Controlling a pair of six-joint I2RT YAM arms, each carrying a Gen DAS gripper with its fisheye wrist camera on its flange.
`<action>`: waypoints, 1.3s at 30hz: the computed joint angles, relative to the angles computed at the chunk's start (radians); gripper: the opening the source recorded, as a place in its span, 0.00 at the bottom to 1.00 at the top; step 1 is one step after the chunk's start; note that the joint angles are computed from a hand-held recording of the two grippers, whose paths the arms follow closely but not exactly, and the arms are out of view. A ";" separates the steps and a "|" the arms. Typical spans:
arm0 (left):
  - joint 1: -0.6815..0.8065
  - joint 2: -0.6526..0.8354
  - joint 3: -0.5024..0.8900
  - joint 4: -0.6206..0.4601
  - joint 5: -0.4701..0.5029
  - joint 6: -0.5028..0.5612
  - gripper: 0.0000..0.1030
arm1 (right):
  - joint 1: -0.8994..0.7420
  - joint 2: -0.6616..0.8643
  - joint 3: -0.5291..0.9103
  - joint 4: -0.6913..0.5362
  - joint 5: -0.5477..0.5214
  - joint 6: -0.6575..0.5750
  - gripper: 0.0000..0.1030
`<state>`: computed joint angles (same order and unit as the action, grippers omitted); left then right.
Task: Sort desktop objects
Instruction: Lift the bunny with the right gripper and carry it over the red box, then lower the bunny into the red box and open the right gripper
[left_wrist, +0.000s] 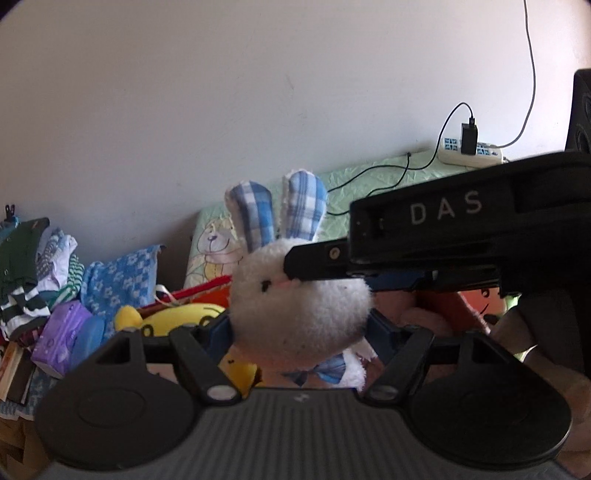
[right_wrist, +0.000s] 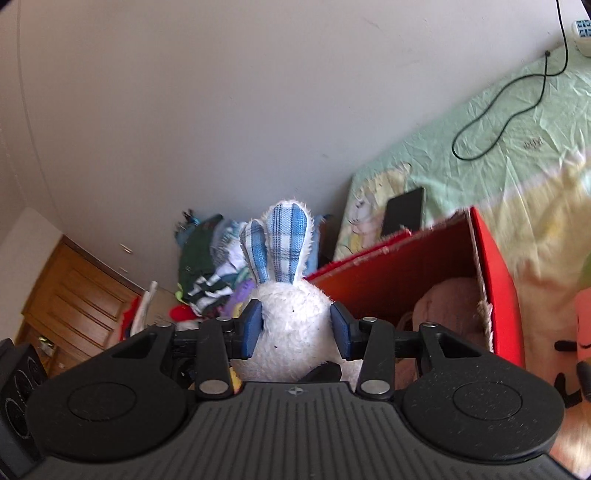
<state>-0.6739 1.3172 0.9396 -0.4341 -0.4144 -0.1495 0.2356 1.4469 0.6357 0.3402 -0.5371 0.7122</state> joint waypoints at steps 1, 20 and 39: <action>0.027 -0.003 -0.013 0.005 0.035 0.007 0.73 | 0.015 0.002 0.006 -0.019 0.021 -0.003 0.43; 0.184 0.002 -0.129 0.083 0.246 0.124 0.74 | 0.110 0.159 0.160 -0.197 0.213 0.036 0.43; 0.178 -0.076 -0.112 0.037 0.217 0.082 0.77 | 0.058 0.034 0.066 -0.134 0.174 0.092 0.44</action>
